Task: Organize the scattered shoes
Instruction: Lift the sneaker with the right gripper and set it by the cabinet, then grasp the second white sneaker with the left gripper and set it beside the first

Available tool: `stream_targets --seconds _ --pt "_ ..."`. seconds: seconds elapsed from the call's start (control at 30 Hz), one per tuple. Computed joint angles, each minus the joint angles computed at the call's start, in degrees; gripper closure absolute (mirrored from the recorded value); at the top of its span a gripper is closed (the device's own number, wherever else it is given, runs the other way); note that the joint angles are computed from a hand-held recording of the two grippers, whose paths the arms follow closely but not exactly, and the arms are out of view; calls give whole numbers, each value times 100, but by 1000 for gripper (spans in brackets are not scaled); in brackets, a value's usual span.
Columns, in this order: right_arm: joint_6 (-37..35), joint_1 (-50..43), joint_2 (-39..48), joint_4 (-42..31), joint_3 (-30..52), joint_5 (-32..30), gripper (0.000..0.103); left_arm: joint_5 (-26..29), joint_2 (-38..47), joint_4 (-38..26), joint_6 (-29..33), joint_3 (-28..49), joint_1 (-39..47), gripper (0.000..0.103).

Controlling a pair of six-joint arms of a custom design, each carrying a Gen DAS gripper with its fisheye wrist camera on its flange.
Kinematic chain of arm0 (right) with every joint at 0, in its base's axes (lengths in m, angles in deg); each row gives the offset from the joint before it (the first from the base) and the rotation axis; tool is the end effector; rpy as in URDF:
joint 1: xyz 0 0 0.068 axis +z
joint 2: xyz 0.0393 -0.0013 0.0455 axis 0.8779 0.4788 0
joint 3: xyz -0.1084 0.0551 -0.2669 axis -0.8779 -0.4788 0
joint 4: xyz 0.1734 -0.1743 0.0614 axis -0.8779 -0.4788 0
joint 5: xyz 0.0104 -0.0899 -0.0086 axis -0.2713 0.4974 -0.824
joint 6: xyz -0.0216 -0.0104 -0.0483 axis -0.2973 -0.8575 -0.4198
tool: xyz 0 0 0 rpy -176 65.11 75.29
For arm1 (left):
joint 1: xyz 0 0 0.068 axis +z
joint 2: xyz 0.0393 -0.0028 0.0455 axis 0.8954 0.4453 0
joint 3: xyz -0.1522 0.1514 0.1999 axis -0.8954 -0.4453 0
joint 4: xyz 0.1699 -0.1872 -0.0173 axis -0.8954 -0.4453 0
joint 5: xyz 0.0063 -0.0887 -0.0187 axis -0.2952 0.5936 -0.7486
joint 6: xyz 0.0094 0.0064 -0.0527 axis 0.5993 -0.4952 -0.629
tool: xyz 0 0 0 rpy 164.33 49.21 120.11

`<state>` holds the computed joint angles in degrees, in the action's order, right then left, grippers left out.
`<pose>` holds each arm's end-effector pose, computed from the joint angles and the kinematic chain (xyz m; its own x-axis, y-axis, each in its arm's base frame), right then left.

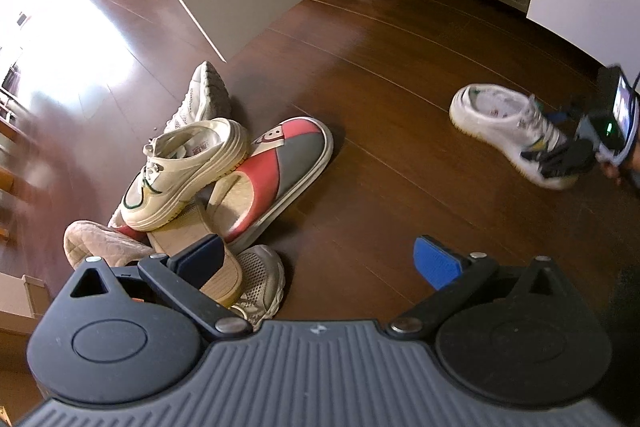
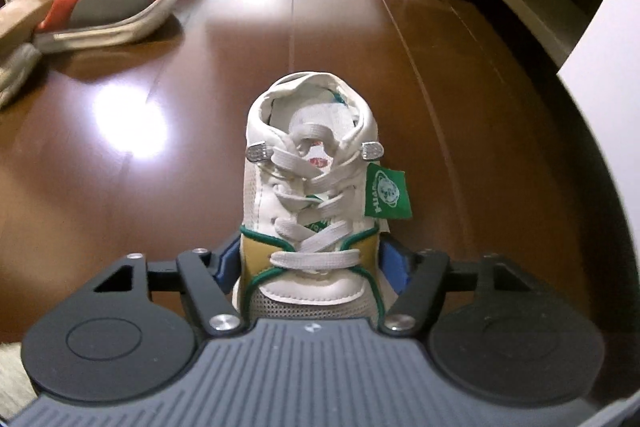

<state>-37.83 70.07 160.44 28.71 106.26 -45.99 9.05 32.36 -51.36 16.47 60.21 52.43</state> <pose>0.2644 0.0427 0.1482 -0.7801 -0.3786 -0.4981 -0.3972 0.9148 -0.0731 0.2214 -0.0376 0.3907 -0.8337 0.4063 -0.3739 0.3337 0.9103 0.2451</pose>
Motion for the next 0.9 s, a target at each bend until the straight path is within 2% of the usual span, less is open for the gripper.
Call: stream_targets --seconds 0.2,0.4,0.53,0.7,0.9 --pt "-1275 -852 342 -157 368 -649 37 -24 136 91 -60 10 -54 1" --pt "-1305 -1225 502 -79 501 -710 36 -45 195 139 -102 14 -123 1" --pt "-1653 -1299 493 -118 497 -811 32 -77 149 219 -6 -61 -122 1" --pt "-1579 -1064 330 -550 690 -412 24 -250 32 394 190 -268 20 1" --pt "-162 -915 -901 -664 472 -247 14 -366 -130 747 858 -708 730 1"
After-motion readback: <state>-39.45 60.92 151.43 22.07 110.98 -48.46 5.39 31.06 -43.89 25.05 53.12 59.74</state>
